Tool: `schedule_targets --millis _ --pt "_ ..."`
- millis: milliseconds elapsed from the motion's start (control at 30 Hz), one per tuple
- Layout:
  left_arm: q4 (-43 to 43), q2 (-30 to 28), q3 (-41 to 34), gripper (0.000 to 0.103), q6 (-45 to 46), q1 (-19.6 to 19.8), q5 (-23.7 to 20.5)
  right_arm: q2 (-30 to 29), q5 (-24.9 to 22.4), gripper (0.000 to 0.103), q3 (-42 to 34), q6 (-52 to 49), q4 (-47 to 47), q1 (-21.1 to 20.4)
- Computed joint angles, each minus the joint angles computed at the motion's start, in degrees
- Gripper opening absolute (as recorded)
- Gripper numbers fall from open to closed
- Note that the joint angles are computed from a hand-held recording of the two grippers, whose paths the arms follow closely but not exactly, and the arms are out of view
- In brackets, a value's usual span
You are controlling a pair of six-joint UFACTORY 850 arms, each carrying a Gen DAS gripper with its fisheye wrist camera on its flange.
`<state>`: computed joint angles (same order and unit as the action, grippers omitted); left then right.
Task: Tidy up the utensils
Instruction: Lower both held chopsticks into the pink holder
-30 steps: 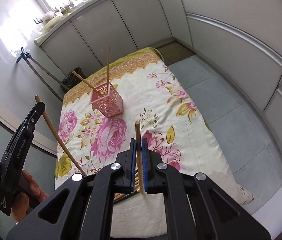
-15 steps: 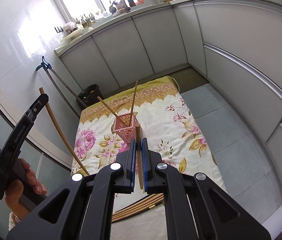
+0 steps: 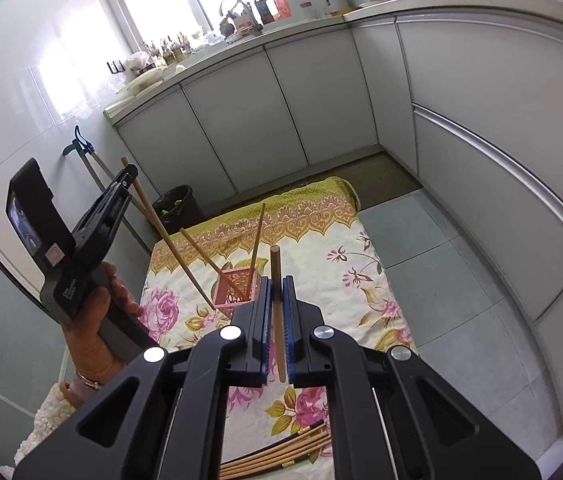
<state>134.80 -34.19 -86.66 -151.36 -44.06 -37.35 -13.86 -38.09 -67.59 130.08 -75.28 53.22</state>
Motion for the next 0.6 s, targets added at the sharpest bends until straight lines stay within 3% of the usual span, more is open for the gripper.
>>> schedule_targets --millis 267,333,400,467,600 --pt "0.6 -5.4 -3.8 0.008 0.2 1.4 1.1 -3.2 3.8 0.006 -2.9 1.1 -3.7 -3.8" --pt "0.3 -5.1 -2.7 0.021 -0.6 1.5 0.8 -3.7 4.2 0.006 -3.6 1.0 -4.1 -4.1" --pt "2.1 -3.5 0.3 0.065 -4.3 1.4 -1.5 -4.3 4.5 0.006 -4.7 0.0 -3.7 -4.4" --pt "3.9 -0.9 3.9 0.071 -8.0 1.4 -4.3 -4.9 4.4 0.006 -5.9 -1.2 -3.3 -4.3" --pt "5.6 6.3 11.6 0.072 -12.9 1.7 -5.7 -6.3 3.8 0.006 -8.9 -2.7 -3.6 -4.1"
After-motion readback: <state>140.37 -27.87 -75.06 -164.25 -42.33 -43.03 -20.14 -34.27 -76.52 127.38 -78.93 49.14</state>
